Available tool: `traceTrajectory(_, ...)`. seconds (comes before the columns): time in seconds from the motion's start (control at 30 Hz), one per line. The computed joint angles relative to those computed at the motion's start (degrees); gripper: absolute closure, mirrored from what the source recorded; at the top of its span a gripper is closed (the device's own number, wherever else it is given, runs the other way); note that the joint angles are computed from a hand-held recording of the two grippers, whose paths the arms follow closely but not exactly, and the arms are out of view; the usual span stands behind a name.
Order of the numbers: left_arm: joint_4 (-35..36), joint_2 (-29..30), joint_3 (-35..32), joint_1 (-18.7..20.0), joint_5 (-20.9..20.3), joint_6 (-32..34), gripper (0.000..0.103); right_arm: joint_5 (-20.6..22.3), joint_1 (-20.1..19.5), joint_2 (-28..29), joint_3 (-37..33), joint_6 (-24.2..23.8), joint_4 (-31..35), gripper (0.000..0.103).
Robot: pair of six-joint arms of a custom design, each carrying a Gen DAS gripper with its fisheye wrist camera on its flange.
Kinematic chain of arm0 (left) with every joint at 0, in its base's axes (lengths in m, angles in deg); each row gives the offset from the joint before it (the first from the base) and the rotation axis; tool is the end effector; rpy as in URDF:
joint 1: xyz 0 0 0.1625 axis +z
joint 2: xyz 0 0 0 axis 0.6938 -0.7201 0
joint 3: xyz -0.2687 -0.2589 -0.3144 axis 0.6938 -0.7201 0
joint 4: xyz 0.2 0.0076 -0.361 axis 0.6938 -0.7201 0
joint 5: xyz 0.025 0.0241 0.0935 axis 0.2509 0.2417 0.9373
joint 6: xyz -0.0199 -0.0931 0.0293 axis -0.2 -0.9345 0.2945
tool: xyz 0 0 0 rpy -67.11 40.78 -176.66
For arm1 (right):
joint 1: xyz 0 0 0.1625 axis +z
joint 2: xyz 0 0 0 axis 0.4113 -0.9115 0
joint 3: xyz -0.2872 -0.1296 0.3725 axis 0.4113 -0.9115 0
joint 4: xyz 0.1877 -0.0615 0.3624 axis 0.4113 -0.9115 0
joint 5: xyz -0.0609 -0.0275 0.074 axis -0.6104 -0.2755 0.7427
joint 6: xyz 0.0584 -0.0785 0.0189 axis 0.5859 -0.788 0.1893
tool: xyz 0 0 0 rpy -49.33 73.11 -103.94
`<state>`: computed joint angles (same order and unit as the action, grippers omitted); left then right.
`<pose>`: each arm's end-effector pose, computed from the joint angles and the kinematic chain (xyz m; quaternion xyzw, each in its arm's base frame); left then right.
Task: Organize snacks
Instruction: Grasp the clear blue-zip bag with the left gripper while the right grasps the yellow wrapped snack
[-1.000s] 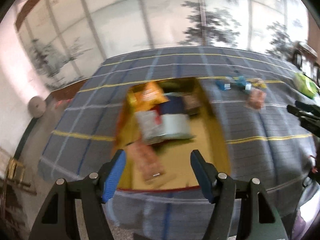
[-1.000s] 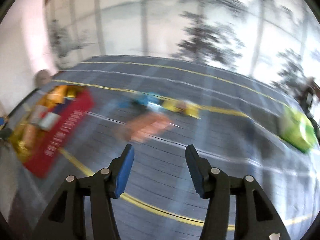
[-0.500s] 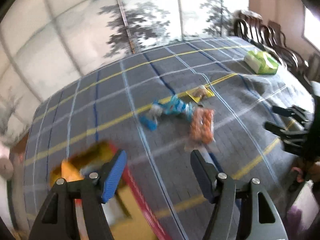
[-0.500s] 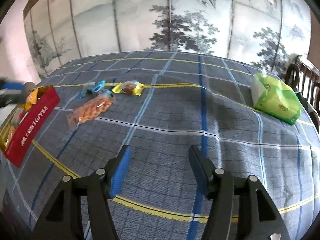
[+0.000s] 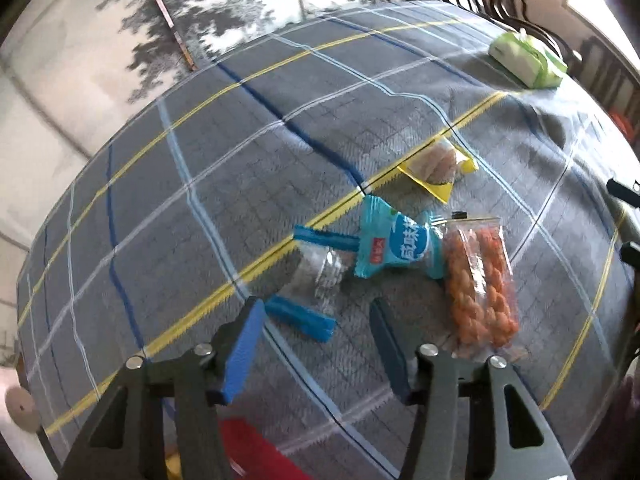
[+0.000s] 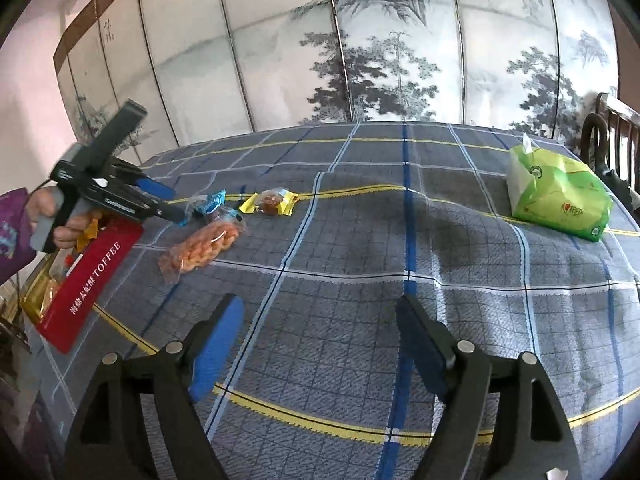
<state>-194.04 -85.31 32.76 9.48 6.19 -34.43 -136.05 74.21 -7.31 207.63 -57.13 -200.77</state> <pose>-0.2217 -0.6264 0.0875 0.4544 0.8273 -0.0231 0.3296 0.1433 -0.3902 0.1986 0.1228 -0.8794 0.3687 0.2749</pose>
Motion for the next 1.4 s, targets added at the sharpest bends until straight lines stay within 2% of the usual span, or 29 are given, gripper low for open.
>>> traceTrajectory(0.13, 1.7, 1.5, -2.1, 0.8, -0.5, 1.7, 0.049, 0.5, -0.1, -0.2, 0.1, -0.1, 0.2, 0.022)
traceTrajectory(0.23, 2.0, 2.5, -3.7, 1.5, -1.3, 2.6, 0.054, 0.6, -0.1, -0.2, 0.1, -0.1, 0.3, 0.02)
traceTrajectory(0.37, 2.9, 2.6, -4.7, 2.4, -3.6, 1.1, 0.071, 0.5, -0.1, -0.3, 0.0, 0.0, 0.5, 0.018)
traceTrajectory(0.47, -2.0, 2.8, -2.4, 1.4, 0.2, 1.4, 0.078, 0.3, 0.0, -0.3, 0.0, 0.1, 0.7, 0.016)
traceTrajectory(0.63, -5.4, 1.8, 1.6, -0.2, 5.6, -4.8, 0.079, 0.6, -0.2, -0.1, 0.1, 0.1, 0.0, 0.014)
traceTrajectory(0.77, -4.8, -2.1, 5.5, -2.2, 5.5, -12.4, 0.079, 0.8, -0.4, 0.0, 0.1, 0.1, 0.2, 0.014)
traceTrajectory(0.9, -6.4, -6.6, 9.7, -4.5, 3.0, -19.5, 0.079, 1.5, -0.4, -0.8, -0.5, -0.4, 3.4, 0.014)
traceTrajectory(1.03, -8.6, -11.0, 14.7, -7.5, 0.7, -26.1, 0.079, 3.7, 0.2, -2.4, -3.5, -2.3, 12.2, 0.014)
traceTrajectory(1.1, -9.7, -12.5, 17.2, -9.1, 1.5, -27.9, 0.078, 2.7, 0.6, -2.2, -6.0, -3.5, 15.1, 0.014)
traceTrajectory(1.23, -11.3, -15.1, 21.6, -12.3, 3.2, -31.5, 0.078, 4.3, -1.2, -2.3, -10.8, -5.0, 20.6, 0.014)
traceTrajectory(1.33, -11.0, -17.3, 23.5, -13.2, 1.5, -33.3, 0.078, 4.7, -1.4, -0.5, -15.7, -11.1, 24.8, 0.015)
traceTrajectory(1.4, -10.7, -18.1, 24.4, -13.9, 2.2, -34.3, 0.078, 3.9, -1.3, 1.3, -18.8, -16.6, 27.1, 0.017)
